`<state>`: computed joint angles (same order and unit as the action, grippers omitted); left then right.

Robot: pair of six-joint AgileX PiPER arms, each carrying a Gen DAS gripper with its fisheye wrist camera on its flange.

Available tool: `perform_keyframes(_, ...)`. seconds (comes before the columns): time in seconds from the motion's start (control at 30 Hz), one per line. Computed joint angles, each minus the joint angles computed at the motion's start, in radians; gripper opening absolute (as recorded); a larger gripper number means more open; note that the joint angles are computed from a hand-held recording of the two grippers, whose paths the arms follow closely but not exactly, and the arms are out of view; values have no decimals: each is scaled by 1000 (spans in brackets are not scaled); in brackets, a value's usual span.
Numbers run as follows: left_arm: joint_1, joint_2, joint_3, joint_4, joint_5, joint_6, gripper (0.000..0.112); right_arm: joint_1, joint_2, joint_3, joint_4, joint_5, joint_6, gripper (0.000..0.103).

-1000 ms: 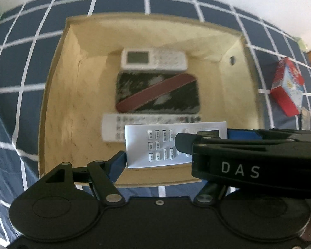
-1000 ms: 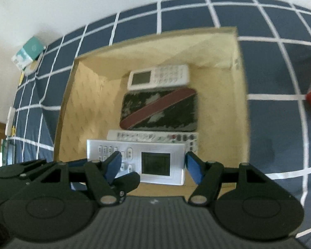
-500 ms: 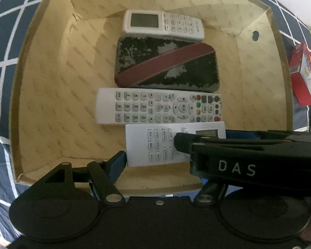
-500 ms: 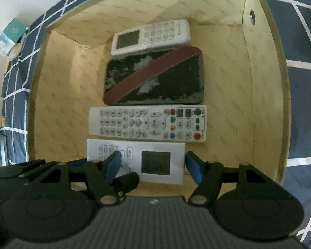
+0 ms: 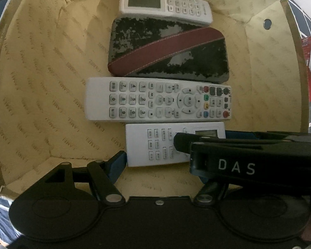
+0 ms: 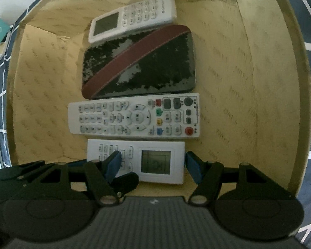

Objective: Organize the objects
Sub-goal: 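Lower the white handset into the box beside the TV remote, open right gripper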

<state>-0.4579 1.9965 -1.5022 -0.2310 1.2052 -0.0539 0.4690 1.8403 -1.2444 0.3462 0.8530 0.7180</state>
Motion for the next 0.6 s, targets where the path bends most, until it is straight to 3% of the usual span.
perform_keyframes(0.6, 10, -13, 3, 2, -4, 27, 72, -22, 62, -78, -8, 49, -15, 67)
